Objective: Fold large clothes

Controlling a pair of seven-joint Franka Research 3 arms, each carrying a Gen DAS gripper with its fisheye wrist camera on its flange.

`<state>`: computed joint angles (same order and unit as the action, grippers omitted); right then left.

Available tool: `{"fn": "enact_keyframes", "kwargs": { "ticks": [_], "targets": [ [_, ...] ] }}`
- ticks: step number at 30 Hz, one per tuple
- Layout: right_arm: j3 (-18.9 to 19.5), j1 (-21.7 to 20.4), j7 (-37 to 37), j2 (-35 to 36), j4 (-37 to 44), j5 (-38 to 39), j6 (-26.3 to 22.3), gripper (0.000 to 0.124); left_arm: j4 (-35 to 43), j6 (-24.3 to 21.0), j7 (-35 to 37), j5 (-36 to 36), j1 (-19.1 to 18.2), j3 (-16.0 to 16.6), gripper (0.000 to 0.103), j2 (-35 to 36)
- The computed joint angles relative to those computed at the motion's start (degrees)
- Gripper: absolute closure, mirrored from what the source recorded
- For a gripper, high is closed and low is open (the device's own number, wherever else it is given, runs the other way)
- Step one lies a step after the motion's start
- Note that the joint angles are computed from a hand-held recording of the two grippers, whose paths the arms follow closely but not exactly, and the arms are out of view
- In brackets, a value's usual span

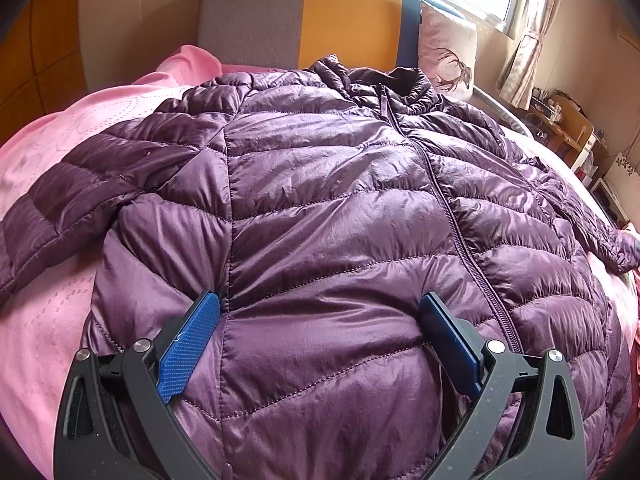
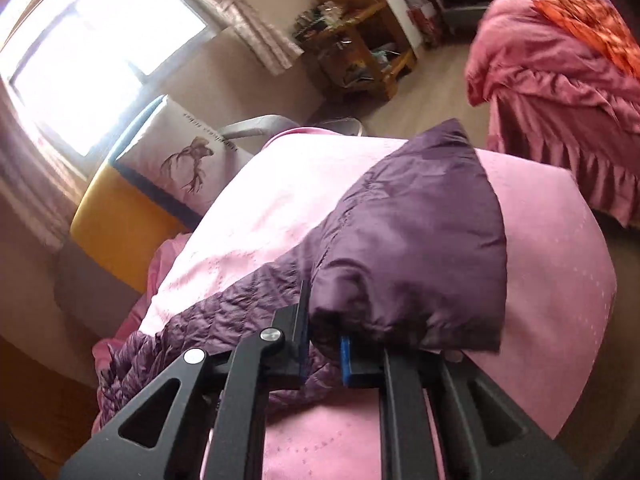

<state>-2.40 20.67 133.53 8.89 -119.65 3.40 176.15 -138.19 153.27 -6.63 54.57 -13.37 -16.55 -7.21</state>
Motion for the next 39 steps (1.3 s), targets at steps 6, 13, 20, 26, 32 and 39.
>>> {"fn": "enact_keyframes", "kwargs": {
  "ticks": [6, 13, 20, 26, 32, 39],
  "targets": [
    [4.70, 2.56, -11.08, 4.89, 9.83, -1.09, -3.63, 0.114, 0.03, 0.06, -0.13, 0.16, 0.00, 0.03, 0.004, 0.04],
    [8.43, 9.07, -22.08, 14.71, 25.23, -1.16, -12.39, 0.115, -0.14, 0.56, -0.37, 0.32, 0.05, 0.09, 0.004, -0.03],
    [9.23, 16.65, -27.72, 27.90, 45.01, -0.53, -23.99, 0.110, -0.40, 1.38, -1.66, 1.46, 0.38, 0.03, 0.004, -0.22],
    [8.54, 20.30, -27.90, 32.29, 49.80, 0.52, -24.58, 0.058, -0.55, 1.58, -2.50, 2.26, 0.48, 0.00, 0.004, -0.23],
    [8.29, 19.88, -28.19, 24.10, 34.69, 2.76, -14.04, 0.028, 0.17, 0.47, -0.31, 0.35, 0.07, 0.09, 0.004, 0.51],
    [10.84, 16.73, -27.43, 18.62, 21.69, 7.90, -8.15, 0.027, 1.01, 3.89, 8.28, -10.81, -0.01, 2.03, 0.005, 0.06]
  ]
}}
